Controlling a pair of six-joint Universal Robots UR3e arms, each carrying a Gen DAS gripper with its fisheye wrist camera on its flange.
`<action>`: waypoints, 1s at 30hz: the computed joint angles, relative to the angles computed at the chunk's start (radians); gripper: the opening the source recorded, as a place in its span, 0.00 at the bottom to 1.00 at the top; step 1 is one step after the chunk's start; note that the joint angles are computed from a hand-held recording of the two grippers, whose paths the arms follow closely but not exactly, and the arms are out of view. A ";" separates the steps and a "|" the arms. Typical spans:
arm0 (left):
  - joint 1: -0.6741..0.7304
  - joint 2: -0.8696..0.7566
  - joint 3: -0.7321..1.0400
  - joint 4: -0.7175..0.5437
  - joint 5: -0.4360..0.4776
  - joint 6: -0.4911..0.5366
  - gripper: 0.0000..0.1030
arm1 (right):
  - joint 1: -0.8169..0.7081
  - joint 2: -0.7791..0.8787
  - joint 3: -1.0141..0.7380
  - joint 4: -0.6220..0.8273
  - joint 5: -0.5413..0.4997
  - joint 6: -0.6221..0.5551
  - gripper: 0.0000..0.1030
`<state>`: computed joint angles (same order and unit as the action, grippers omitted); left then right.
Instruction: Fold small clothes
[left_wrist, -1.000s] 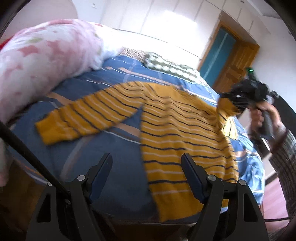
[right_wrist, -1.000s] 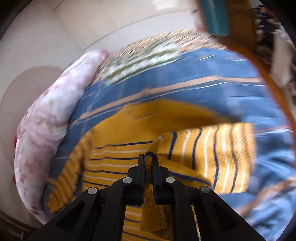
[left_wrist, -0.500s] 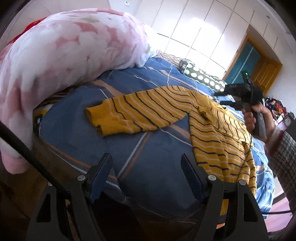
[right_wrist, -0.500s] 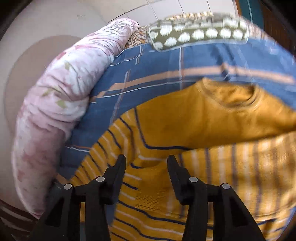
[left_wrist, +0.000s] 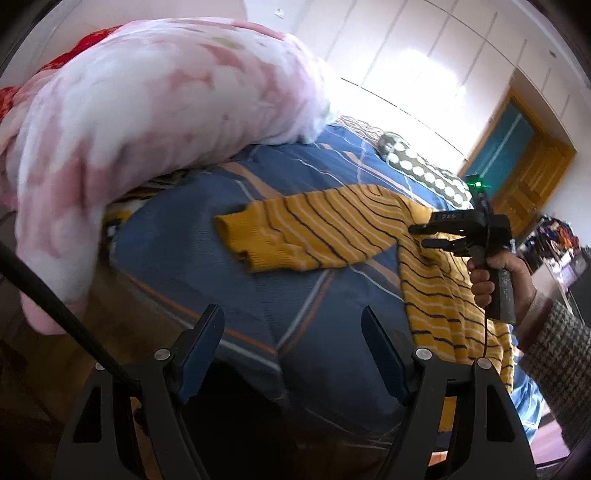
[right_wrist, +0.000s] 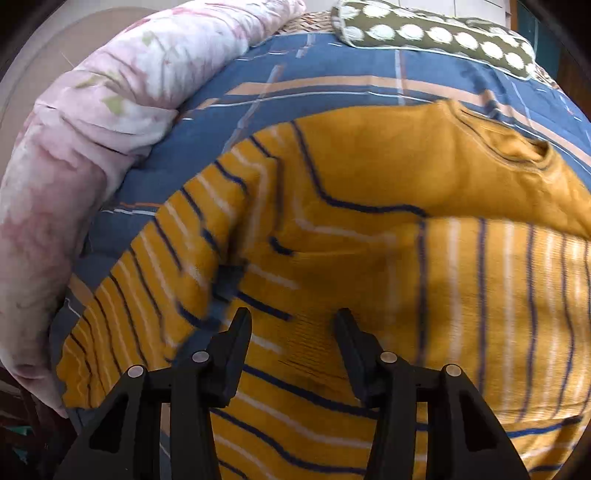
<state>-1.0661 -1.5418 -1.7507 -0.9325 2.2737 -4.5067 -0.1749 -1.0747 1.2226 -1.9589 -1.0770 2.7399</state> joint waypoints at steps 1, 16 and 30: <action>-0.008 0.015 -0.005 -0.023 0.013 -0.019 0.73 | 0.008 -0.044 0.046 -0.020 0.032 -0.013 0.51; -0.110 0.296 -0.114 -0.520 0.126 -0.529 0.74 | 0.424 -0.393 0.476 -0.112 0.032 -0.383 0.52; -0.093 0.162 0.011 -0.444 0.099 -0.379 0.74 | 0.405 -0.429 0.590 -0.349 0.060 -0.205 0.12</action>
<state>-1.1591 -1.3795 -1.7395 -1.3768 2.3728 -4.8853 0.2300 -1.5040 1.8121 -2.3079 -1.0168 2.5353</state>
